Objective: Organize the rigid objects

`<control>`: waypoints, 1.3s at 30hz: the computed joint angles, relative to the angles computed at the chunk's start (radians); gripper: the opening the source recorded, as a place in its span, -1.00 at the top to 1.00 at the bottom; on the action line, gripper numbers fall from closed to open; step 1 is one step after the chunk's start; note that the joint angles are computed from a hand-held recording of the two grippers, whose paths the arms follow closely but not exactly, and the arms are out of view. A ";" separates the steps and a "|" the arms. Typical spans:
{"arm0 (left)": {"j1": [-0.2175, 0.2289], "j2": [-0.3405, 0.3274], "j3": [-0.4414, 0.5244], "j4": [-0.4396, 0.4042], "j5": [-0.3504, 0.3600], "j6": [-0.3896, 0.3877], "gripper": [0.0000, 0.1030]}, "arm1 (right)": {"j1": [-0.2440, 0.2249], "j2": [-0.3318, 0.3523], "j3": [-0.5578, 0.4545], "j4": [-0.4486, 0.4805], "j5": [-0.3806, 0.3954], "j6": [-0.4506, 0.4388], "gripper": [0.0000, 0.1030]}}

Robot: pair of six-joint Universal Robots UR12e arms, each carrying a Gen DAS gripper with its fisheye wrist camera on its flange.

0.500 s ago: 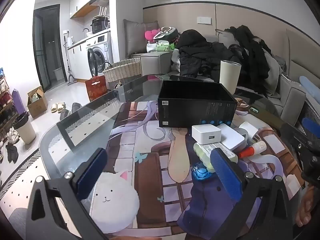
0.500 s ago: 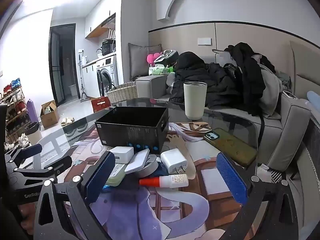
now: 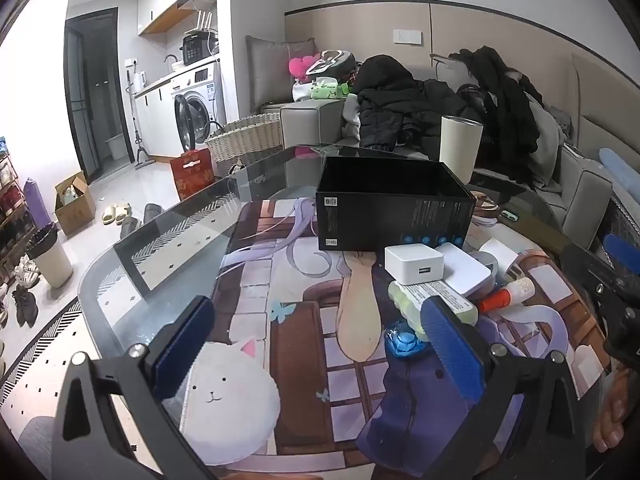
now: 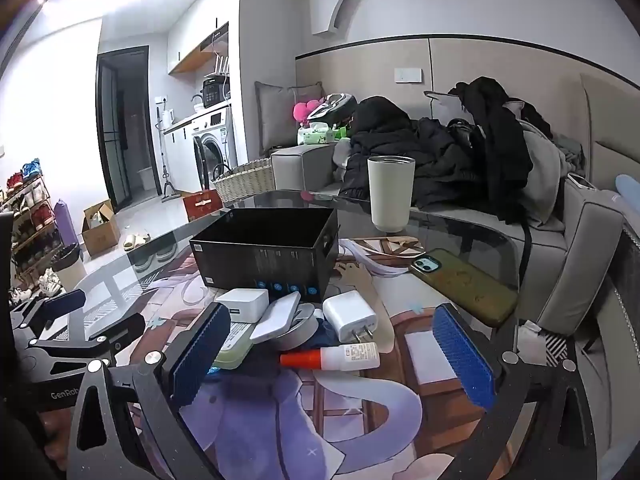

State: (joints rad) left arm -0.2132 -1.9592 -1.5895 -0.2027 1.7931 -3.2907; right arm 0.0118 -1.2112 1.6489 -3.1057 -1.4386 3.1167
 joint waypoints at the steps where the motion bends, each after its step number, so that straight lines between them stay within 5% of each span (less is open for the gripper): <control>1: 0.001 0.000 -0.001 0.000 -0.001 -0.001 -1.00 | -0.001 -0.001 0.005 -0.007 0.001 0.001 -1.00; 21: -0.010 -0.001 -0.011 0.085 0.041 0.031 -1.00 | -0.003 -0.004 0.010 -0.020 0.008 0.013 -1.00; 39: -0.007 0.004 -0.005 0.048 0.022 0.013 -1.00 | -0.005 0.001 0.003 0.012 0.020 0.018 -1.00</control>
